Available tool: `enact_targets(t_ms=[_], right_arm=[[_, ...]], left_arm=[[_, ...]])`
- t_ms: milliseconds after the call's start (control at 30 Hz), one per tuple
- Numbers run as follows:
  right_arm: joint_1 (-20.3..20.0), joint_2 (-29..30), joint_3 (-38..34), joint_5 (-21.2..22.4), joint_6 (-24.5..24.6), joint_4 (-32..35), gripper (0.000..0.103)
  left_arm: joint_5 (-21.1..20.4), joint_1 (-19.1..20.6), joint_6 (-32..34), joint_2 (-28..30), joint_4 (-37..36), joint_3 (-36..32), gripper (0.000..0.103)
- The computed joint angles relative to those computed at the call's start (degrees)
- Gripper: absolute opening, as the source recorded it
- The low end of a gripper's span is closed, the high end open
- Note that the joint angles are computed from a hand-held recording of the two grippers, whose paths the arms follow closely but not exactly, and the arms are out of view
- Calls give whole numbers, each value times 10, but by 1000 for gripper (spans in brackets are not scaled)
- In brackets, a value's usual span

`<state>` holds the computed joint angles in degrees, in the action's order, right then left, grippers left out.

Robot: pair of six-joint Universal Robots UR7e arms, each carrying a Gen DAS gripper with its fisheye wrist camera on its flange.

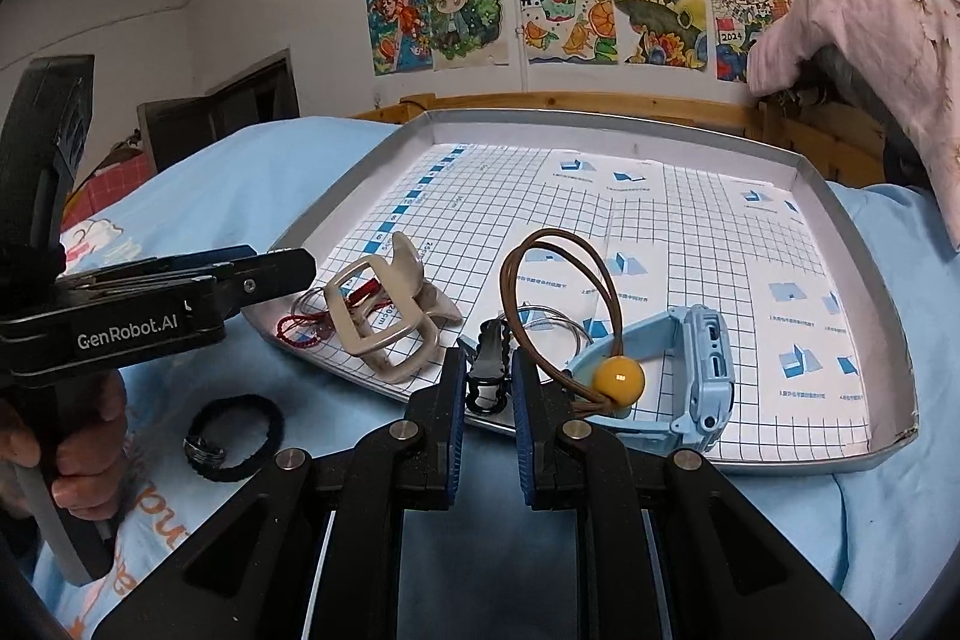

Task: Organize jewelry
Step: 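Carry the white clip with left tool while right tool carries the bead strip into the tray, then open both tools to release the clip and bead strip into the tray, then lift both tools away and move the right tool toward the black hair tie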

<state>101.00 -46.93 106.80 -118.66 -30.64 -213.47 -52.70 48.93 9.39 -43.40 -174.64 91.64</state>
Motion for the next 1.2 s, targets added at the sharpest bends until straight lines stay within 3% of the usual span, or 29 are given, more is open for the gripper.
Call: enact_targets(t_ms=[33, 267, 333, 400, 467, 600, 767, 833, 967, 1200], right_arm=[[1, 2, -2, -3, -2, -1, 14], [5, 5, 6, -8, -11, -46, 15], [6, 4, 15, -6, -15, -66, 16], [7, 3, 22, -2, -20, -90, 26], [9, 3, 30, 4, -31, -123, 43], [20, -1, 46, 8, -52, -185, 50], [43, -13, 76, 5, -57, -246, 88], [55, -18, 91, 7, -64, -275, 96], [86, -31, 107, -6, -96, -302, 100], [139, -38, 156, -45, -101, -358, 101]], left_arm=[[4, -1, -3, 0, -1, 1, 74], [4, -1, -22, -14, -22, 17, 79], [9, -5, -24, -20, -44, 30, 90], [17, -12, -23, -27, -73, 45, 97], [24, -19, -19, -36, -98, 62, 98], [52, -41, -5, -61, -155, 106, 103], [94, -77, 11, -96, -237, 170, 103], [106, -93, 15, -113, -254, 195, 103], [138, -128, 34, -145, -290, 244, 103], [193, -197, 45, -209, -335, 340, 103]])
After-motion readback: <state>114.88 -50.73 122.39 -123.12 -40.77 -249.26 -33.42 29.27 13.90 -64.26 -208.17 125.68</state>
